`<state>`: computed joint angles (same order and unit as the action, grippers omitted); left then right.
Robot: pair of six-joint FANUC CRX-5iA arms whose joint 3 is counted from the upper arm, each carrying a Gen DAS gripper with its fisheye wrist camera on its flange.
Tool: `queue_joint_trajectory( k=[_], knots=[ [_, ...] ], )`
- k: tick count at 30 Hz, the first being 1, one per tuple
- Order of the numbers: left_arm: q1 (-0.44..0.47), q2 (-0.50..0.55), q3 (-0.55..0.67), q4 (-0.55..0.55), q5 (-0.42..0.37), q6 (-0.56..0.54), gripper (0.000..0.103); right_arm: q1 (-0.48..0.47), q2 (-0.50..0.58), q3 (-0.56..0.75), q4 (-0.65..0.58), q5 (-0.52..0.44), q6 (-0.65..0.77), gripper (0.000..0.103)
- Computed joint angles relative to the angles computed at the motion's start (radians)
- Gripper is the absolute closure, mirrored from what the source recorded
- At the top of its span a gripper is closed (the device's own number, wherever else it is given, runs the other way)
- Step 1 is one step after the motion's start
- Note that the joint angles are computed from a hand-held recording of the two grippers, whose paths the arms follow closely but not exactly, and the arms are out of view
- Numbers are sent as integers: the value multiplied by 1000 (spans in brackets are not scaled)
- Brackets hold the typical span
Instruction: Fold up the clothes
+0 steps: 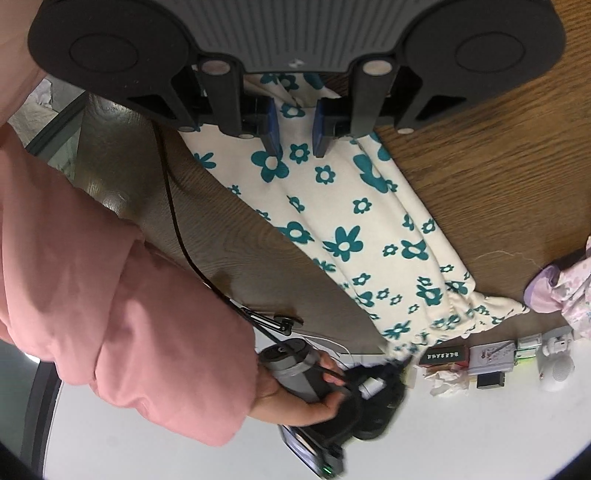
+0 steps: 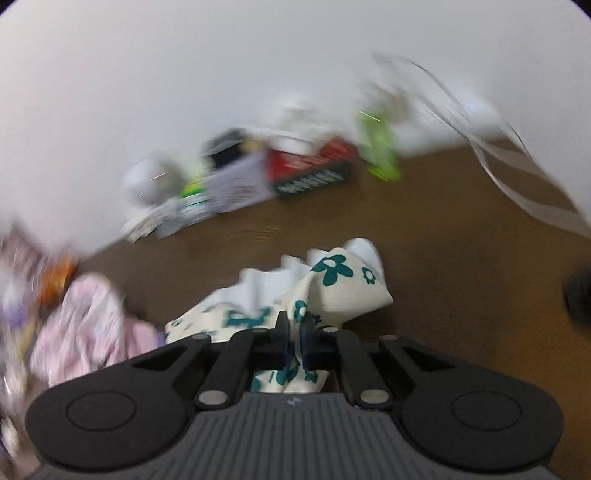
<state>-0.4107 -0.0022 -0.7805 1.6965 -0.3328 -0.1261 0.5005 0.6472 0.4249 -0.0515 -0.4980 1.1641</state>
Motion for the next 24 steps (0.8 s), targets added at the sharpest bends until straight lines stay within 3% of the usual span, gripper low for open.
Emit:
queue_joint_trajectory(
  k=[4, 6, 7, 8, 10, 13, 15, 16, 17, 18, 22, 24],
  knots=[
    [-14, 0, -1, 16, 10, -15, 86, 65, 29, 39, 53, -35, 207, 92],
    [-19, 0, -1, 24, 12, -19, 86, 96, 83, 99, 128, -126, 199, 72],
    [-19, 0, -2, 26, 11, -19, 86, 106, 108, 128, 153, -170, 199, 57],
    [-19, 1, -2, 27, 9, -19, 86, 111, 112, 125, 169, -169, 192, 56],
    [-19, 1, -2, 33, 6, -24, 86, 105, 79, 77, 145, -108, 174, 55],
    [-22, 2, -3, 49, 3, -39, 86, 57, -4, 2, -39, 32, 196, 55],
    [-29, 1, -4, 60, 8, -47, 86, 46, -23, -38, 3, 97, 105, 58],
    [-31, 0, -5, 64, 10, -49, 86, 41, -32, -60, 37, 131, 46, 69],
    [-33, -1, -6, 68, 12, -52, 86, 38, -29, -64, 72, 131, -2, 85],
    [-34, -2, -7, 71, 12, -53, 86, 39, -6, -35, 94, 79, -13, 90],
    [-37, -1, -6, 75, 15, -55, 86, 64, 73, 38, 131, -56, 44, 92],
    [-35, 0, -5, 70, 12, -50, 86, 81, 88, 34, 203, -74, 12, 92]
  ],
)
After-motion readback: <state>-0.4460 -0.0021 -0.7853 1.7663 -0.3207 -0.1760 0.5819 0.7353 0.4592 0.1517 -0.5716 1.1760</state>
